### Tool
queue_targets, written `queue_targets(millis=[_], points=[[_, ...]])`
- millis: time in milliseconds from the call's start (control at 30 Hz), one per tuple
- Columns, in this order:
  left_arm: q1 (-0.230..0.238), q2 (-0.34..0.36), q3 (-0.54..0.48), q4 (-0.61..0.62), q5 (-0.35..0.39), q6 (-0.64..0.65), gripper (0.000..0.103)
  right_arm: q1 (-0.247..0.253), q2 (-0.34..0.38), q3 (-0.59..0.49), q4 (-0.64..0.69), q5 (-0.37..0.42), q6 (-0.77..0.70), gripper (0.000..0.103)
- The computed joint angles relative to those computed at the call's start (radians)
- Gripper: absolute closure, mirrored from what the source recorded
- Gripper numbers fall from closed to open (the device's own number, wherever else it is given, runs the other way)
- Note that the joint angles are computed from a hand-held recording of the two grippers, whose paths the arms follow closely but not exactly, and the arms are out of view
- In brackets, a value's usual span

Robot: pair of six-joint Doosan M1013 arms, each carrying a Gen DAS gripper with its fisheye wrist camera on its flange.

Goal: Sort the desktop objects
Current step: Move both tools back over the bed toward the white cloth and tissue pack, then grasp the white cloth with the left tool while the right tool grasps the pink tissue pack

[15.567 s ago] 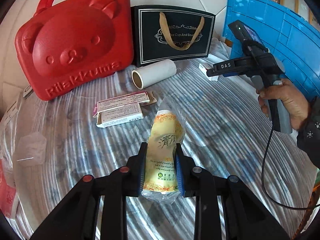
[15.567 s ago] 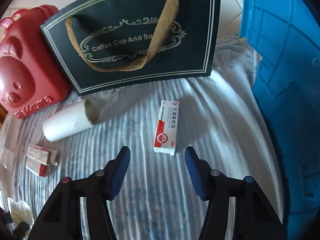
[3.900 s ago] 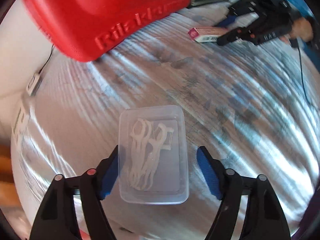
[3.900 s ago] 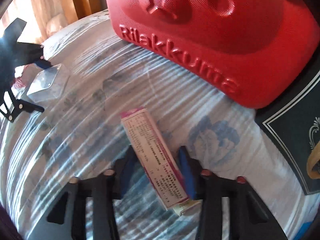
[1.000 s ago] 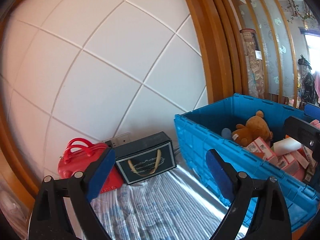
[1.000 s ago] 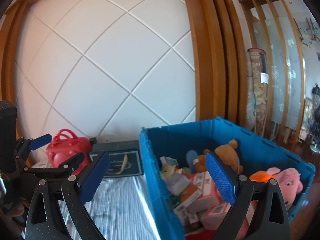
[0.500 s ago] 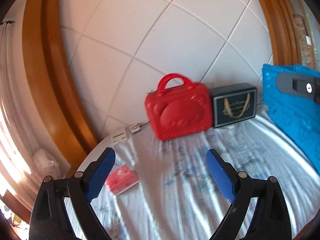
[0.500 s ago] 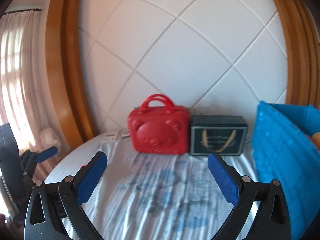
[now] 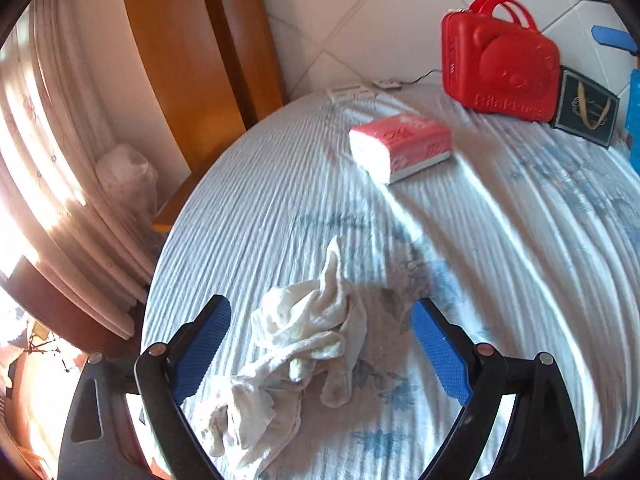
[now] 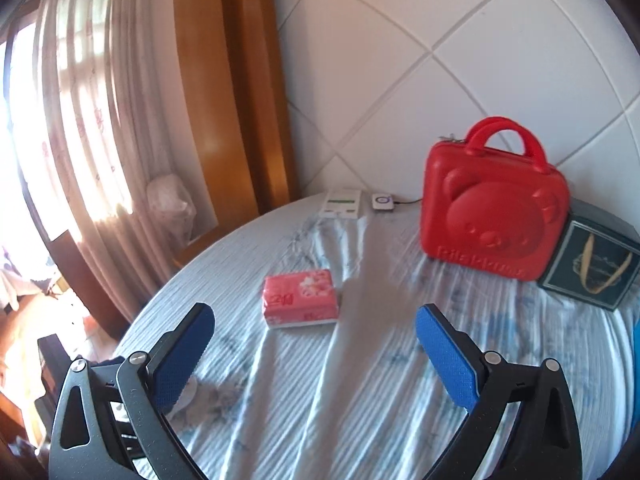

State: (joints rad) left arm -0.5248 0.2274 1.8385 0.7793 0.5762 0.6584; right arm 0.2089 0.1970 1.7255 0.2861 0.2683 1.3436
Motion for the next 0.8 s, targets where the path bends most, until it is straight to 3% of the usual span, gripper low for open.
queue_targets(millis=[67, 133, 267, 433, 500, 600, 667, 733, 800], points=[[0.029, 0.028, -0.011, -0.095, -0.014, 0.084, 0.014, 0.017, 0.058, -0.05, -0.059, 0.029, 0.048, 0.001], [0.049, 0.049, -0.023, -0.176, -0.024, 0.153, 0.018, 0.024, 0.118, -0.101, -0.02, 0.056, 0.02, 0.001], [0.077, 0.066, -0.031, -0.339, -0.039, 0.286, 0.039, 0.036, 0.244, -0.221, -0.026, 0.132, 0.009, 0.001], [0.093, 0.069, -0.026, -0.395, -0.068, 0.34, 0.051, 0.04, 0.371, -0.363, -0.083, 0.278, -0.014, 0.001], [0.098, 0.069, -0.028, -0.418, -0.07, 0.364, 0.052, 0.038, 0.381, -0.367, -0.072, 0.284, -0.016, 0.0], [0.101, 0.069, -0.028, -0.433, -0.075, 0.38, 0.052, 0.047, 0.381, -0.366, -0.218, 0.3, 0.21, 0.0], [0.104, 0.069, -0.029, -0.448, -0.072, 0.398, 0.052, 0.047, 0.371, -0.352, -0.187, 0.279, 0.208, 0.0], [0.106, 0.07, -0.032, -0.463, -0.07, 0.416, 0.052, 0.062, 0.377, -0.367, -0.276, 0.282, 0.206, 0.0], [0.108, 0.073, -0.035, -0.476, -0.068, 0.432, 0.052, 0.072, 0.387, -0.386, -0.28, 0.287, 0.129, 0.0]])
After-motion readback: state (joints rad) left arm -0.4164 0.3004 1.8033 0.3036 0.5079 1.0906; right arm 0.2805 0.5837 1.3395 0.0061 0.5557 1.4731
